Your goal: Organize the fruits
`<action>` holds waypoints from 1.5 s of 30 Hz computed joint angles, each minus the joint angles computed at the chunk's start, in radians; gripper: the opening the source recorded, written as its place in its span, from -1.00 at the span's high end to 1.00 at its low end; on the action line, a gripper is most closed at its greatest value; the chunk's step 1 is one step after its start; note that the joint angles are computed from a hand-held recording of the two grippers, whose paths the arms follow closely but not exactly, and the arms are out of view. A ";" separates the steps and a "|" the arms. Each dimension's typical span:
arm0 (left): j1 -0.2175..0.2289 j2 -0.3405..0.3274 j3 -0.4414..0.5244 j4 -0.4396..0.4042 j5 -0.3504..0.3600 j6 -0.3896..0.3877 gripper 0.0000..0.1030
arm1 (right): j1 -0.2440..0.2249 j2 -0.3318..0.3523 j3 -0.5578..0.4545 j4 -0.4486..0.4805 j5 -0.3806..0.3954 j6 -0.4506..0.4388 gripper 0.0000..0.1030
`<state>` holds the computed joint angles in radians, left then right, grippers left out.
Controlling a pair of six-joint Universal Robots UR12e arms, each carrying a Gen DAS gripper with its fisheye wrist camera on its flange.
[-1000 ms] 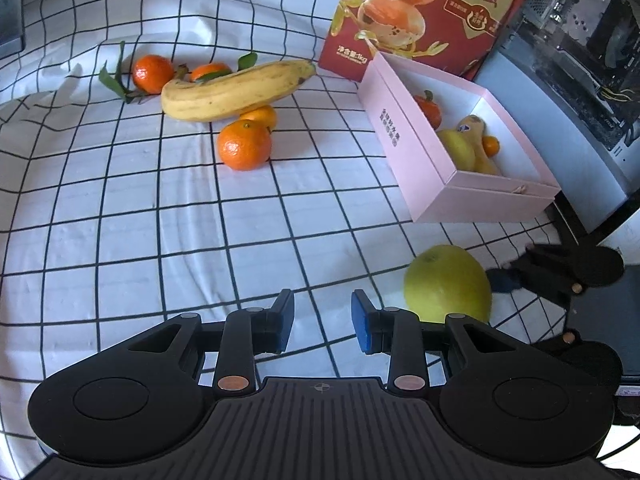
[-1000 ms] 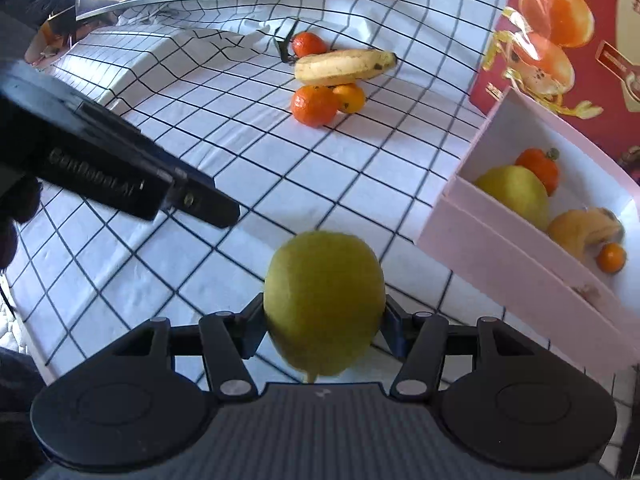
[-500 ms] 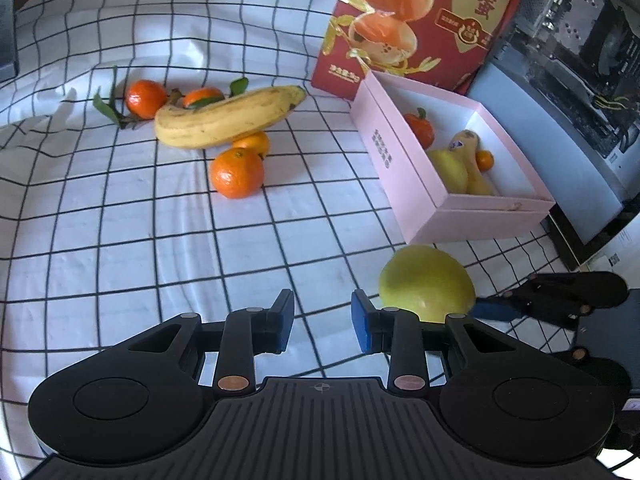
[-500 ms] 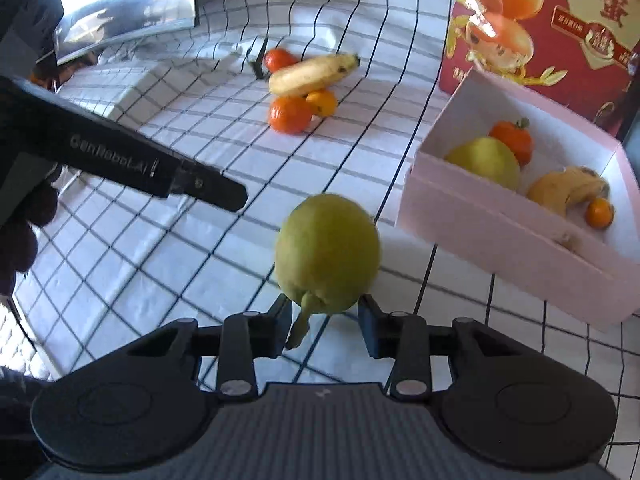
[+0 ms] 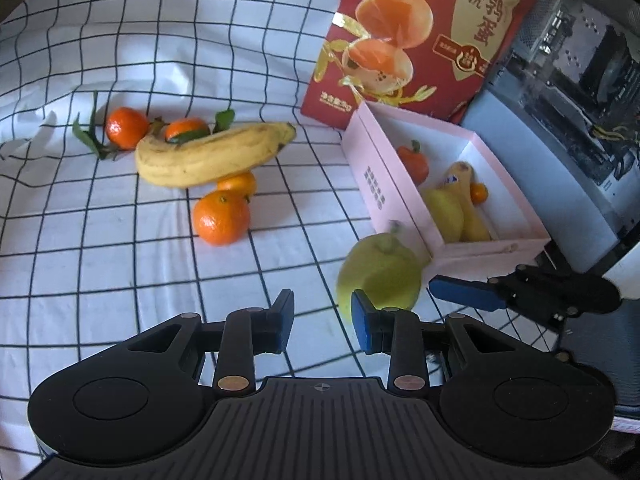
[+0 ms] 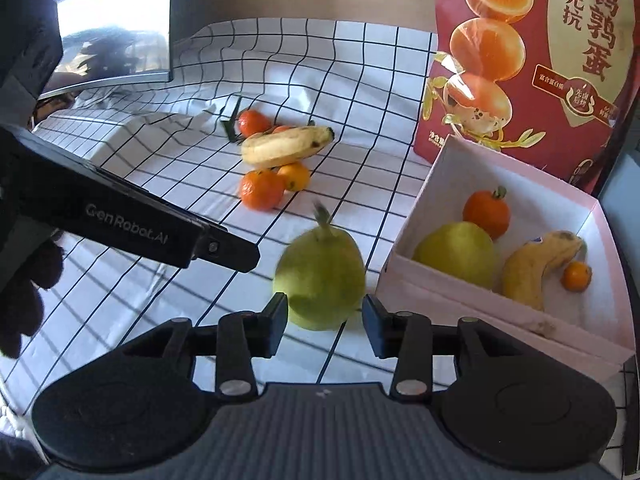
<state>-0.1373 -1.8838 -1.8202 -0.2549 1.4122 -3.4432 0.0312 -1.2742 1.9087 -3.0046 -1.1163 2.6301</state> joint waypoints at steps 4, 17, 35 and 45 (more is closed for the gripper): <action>0.014 0.015 -0.014 -0.015 0.037 -0.020 0.32 | 0.013 0.024 -0.009 -0.039 -0.009 0.069 -0.13; 0.056 -0.003 -0.004 -0.005 -0.095 -0.188 0.32 | 0.040 0.049 -0.033 -0.047 -0.026 0.087 -0.13; 0.101 0.052 -0.111 0.129 -0.011 -0.311 0.32 | 0.095 0.063 -0.118 0.085 -0.049 -0.514 -0.24; 0.098 0.051 -0.118 0.116 -0.019 -0.239 0.32 | 0.112 0.105 -0.279 0.443 -0.125 -0.420 -0.22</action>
